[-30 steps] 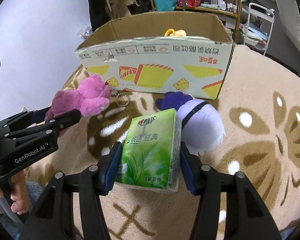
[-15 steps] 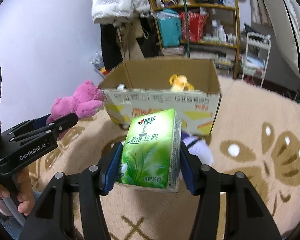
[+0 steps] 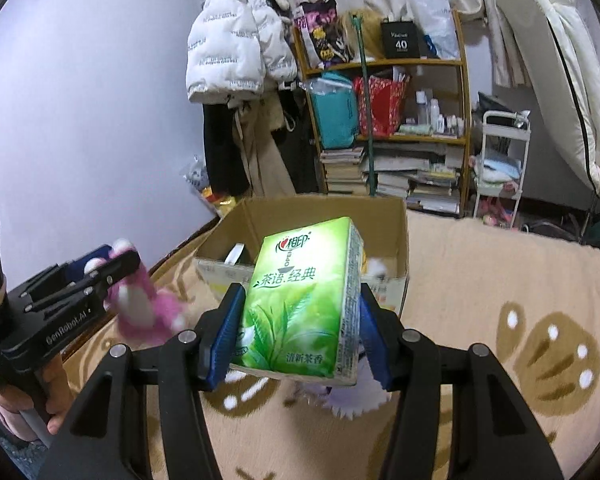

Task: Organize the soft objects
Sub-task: 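Lift the pink bear and green tissue pack and carry both over the box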

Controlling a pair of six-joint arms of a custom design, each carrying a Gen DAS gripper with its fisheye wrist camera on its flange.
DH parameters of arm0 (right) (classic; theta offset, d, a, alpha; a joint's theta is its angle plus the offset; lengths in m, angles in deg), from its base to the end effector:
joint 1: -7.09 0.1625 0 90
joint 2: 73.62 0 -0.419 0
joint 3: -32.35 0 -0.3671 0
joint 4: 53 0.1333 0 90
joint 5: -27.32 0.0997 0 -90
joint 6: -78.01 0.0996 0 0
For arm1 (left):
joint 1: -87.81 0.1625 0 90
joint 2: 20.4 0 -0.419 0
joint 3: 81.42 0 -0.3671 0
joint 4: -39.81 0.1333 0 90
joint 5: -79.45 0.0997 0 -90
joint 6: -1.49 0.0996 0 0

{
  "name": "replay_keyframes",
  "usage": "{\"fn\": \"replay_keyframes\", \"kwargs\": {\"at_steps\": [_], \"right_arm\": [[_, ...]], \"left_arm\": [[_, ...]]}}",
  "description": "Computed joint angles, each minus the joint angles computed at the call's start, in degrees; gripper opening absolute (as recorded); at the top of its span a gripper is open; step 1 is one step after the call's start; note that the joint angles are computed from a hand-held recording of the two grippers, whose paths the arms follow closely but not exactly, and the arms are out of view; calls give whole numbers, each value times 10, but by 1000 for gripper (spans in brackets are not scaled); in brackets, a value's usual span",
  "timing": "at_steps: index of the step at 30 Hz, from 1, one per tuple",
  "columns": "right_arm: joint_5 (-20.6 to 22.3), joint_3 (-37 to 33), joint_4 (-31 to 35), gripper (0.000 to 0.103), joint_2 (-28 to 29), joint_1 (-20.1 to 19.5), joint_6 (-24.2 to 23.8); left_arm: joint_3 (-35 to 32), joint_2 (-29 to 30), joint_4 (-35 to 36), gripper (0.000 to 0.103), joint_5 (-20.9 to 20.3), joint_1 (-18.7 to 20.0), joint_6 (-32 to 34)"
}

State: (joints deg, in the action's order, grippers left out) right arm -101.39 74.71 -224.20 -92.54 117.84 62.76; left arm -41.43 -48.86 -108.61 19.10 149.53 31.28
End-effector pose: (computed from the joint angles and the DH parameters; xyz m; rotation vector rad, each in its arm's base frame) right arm 0.3683 -0.7717 0.1952 0.2780 -2.2530 1.2654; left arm -0.2464 -0.8433 0.3024 0.9346 2.2577 -1.0442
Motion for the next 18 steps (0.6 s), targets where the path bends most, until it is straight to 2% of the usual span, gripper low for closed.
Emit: {"fn": "replay_keyframes", "kwargs": {"at_steps": [3,5,8,14,18], "right_arm": [[6,-13,6,58,4,-6,6],[8,-16,14,58,5,-10,14],[16,-16,20,58,5,-14,25],[19,-27,27,58,10,-15,27],[19,-34,34,58,12,-15,34]], "left_arm": [[-89,40,124,35,10,9,-55],[-118,54,162,32,11,15,-74],[-142,67,176,25,9,17,-79],[-137,65,181,2,1,20,-74],[-133,64,178,0,-3,20,-71]]}}
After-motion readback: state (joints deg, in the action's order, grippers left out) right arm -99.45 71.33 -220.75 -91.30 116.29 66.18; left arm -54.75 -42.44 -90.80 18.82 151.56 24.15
